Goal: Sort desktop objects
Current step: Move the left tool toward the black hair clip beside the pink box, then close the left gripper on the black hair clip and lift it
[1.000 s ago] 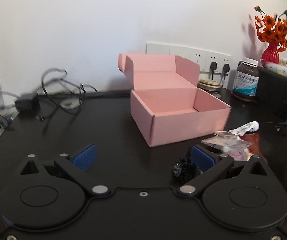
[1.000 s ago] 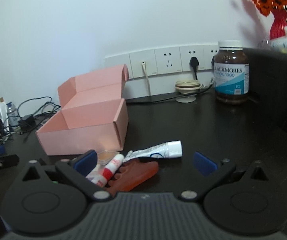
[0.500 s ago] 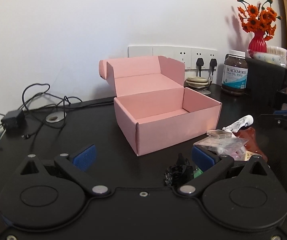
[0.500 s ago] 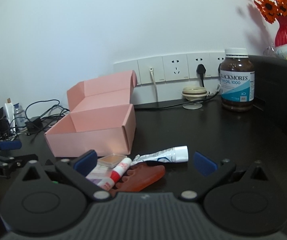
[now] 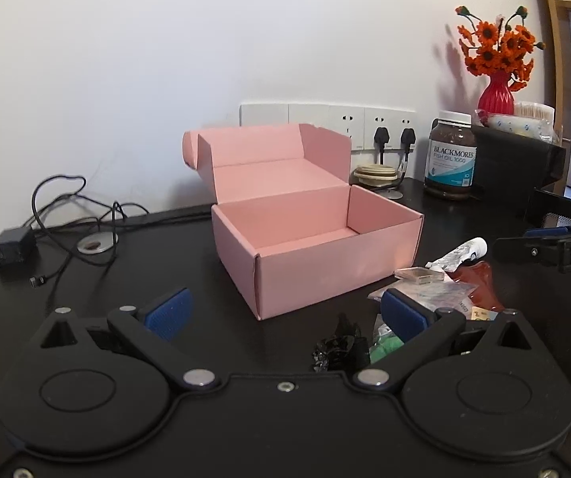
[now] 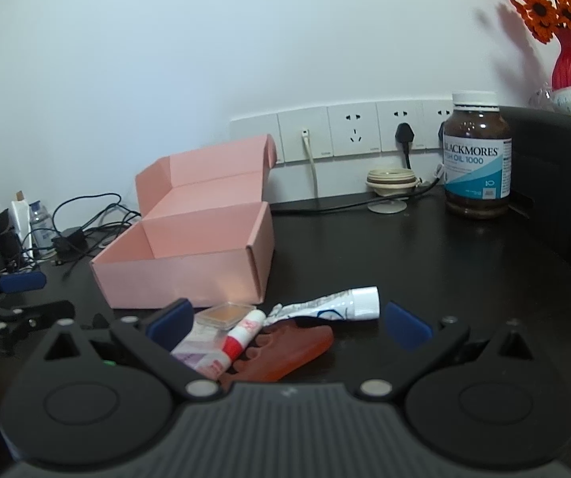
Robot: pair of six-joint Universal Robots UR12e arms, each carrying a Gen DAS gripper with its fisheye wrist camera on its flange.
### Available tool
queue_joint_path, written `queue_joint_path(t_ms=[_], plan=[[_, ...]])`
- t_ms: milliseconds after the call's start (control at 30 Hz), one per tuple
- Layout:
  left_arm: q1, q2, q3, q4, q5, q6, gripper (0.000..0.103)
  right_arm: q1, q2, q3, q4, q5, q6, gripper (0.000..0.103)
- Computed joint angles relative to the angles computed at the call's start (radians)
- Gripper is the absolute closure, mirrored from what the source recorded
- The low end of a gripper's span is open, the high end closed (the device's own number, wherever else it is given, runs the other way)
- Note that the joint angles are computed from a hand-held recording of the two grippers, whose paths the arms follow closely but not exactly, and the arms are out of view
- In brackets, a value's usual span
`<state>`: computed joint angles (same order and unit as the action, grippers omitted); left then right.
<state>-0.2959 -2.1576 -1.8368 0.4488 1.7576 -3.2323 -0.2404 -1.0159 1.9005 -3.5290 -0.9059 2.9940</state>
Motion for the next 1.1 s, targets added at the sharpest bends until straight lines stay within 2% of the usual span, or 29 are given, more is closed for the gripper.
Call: queue_joint_path(t_ms=[100,267,433,667,900,1100], plan=[[0.011,0.003,-0.007,0.008,-0.039,-0.022,0.001,0.000,-0.001,-0.003,0.018,0.002,0.002,0.001],[0.008,0.003,-0.002,-0.012,-0.008,-0.043,0.001,-0.002,-0.001,-0.005,0.027,0.004,0.007,0.001],[-0.002,-0.003,0.000,0.015,0.019,-0.012,0.000,-0.001,-0.002,-0.003,0.024,0.007,-0.003,0.001],[-0.018,-0.005,0.013,-0.019,0.034,0.070,0.000,-0.002,-0.001,-0.003,0.021,0.012,0.001,0.001],[-0.011,0.000,0.011,-0.044,0.025,0.034,0.000,-0.004,0.001,-0.005,0.018,0.022,0.002,0.001],[-0.007,0.003,0.010,-0.057,0.002,0.040,0.002,-0.007,0.004,-0.005,0.007,0.033,0.011,0.001]])
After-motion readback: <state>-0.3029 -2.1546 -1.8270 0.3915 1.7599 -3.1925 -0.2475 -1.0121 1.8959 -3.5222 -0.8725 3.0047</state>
